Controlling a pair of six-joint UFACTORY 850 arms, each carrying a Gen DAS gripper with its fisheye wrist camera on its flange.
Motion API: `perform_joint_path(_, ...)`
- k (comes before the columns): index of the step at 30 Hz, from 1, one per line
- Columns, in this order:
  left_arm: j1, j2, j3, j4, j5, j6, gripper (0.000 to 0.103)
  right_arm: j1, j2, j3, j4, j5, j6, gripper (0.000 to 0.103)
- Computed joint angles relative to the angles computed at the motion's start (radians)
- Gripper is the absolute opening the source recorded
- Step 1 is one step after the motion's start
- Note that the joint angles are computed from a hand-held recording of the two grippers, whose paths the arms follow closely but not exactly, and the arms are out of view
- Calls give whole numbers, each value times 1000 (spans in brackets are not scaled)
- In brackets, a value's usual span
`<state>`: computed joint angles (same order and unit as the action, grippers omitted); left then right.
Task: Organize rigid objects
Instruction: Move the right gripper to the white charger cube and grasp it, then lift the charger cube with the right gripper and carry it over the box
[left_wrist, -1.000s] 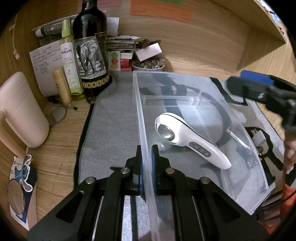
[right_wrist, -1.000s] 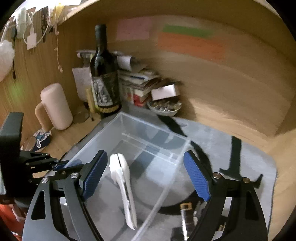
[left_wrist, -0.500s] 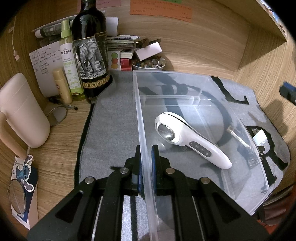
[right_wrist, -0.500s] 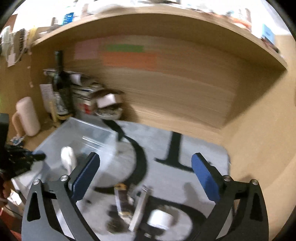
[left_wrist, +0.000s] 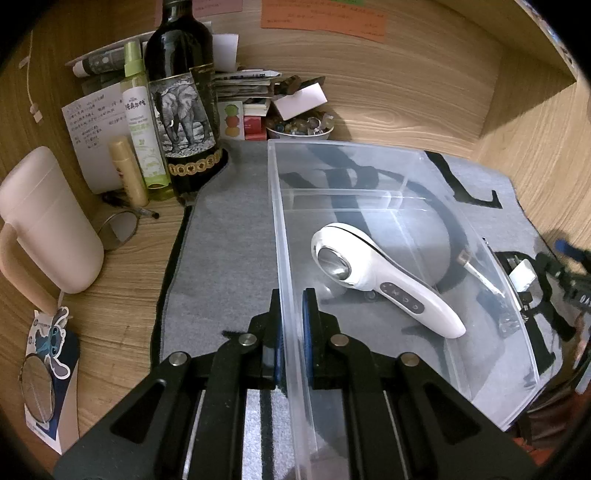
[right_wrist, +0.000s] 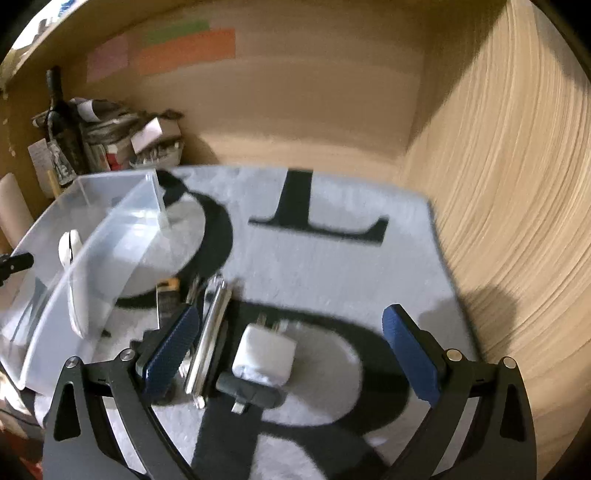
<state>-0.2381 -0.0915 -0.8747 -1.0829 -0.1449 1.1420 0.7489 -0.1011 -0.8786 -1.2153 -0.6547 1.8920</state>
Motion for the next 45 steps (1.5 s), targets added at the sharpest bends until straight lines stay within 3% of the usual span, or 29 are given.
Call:
perform_joint_path(6, 0, -2, -1, -1, 0, 1, 7, -17, -15, 14, 15, 58, 31, 96)
perform_joint_path(10, 1, -1, -2, -6, -3, 4, 7, -29, -17, 22, 9, 98, 56, 80)
perform_joint_path(14, 4, -2, -3, -11, -8, 10, 7, -50, -11, 35, 15, 155, 73, 73)
perform_joint_path(18, -1, -4, -5, 6, -2, -10, 7, -66, -8, 41, 18, 213, 62, 46)
perform_joint_path(20, -1, -4, -5, 5, -3, -10, 7, -67, -12, 37, 27, 222, 41, 39)
perform_joint_path(45, -8, -6, -7, 15, -1, -29, 7, 13, 22, -57, -258, 88, 179, 36)
